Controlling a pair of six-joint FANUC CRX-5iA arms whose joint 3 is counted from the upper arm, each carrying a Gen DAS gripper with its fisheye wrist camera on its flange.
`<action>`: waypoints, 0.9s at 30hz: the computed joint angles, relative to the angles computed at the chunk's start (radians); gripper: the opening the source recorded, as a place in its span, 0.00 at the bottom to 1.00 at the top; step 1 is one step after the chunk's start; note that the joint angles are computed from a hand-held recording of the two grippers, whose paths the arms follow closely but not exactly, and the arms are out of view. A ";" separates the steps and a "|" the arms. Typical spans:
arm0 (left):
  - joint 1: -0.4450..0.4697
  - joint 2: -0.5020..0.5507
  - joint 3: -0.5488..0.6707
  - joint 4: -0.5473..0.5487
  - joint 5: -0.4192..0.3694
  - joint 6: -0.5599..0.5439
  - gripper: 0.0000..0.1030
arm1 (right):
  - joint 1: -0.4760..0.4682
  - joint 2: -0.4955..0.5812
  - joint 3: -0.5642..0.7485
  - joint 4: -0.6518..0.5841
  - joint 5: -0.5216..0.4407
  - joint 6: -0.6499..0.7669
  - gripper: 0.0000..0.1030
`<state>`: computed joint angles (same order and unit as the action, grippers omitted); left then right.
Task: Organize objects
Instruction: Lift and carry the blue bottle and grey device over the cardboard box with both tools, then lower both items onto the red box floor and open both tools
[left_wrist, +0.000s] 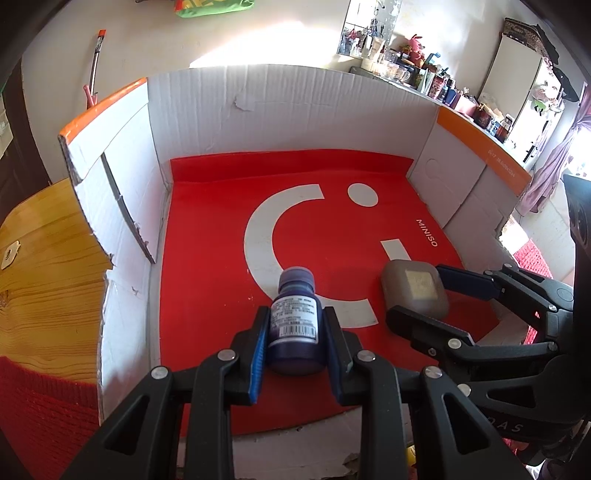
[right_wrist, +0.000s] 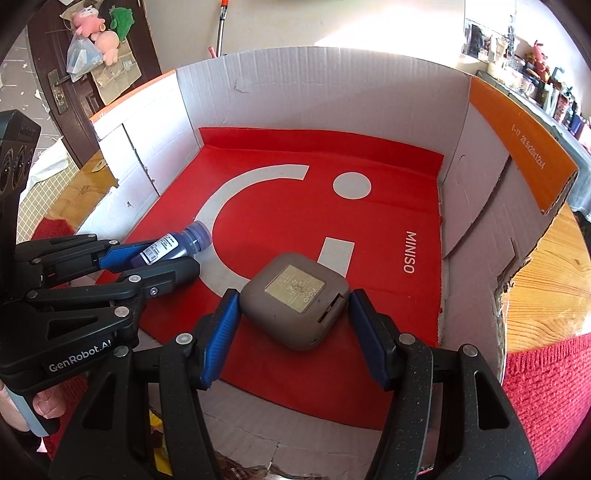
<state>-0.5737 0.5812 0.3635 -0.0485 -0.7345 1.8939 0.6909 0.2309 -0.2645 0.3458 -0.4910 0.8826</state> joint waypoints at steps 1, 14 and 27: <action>0.000 0.000 0.000 0.001 0.000 0.000 0.28 | 0.000 -0.001 0.000 -0.005 0.000 0.004 0.59; -0.005 -0.018 -0.013 -0.033 0.006 0.031 0.39 | 0.003 -0.014 -0.008 -0.017 0.011 0.012 0.61; -0.018 -0.047 -0.042 -0.092 0.008 0.079 0.47 | 0.019 -0.042 -0.053 0.050 0.033 -0.045 0.67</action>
<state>-0.5915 0.5340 0.3217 -0.1408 -0.7263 1.9724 0.7096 0.1891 -0.3172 0.3962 -0.4579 0.8373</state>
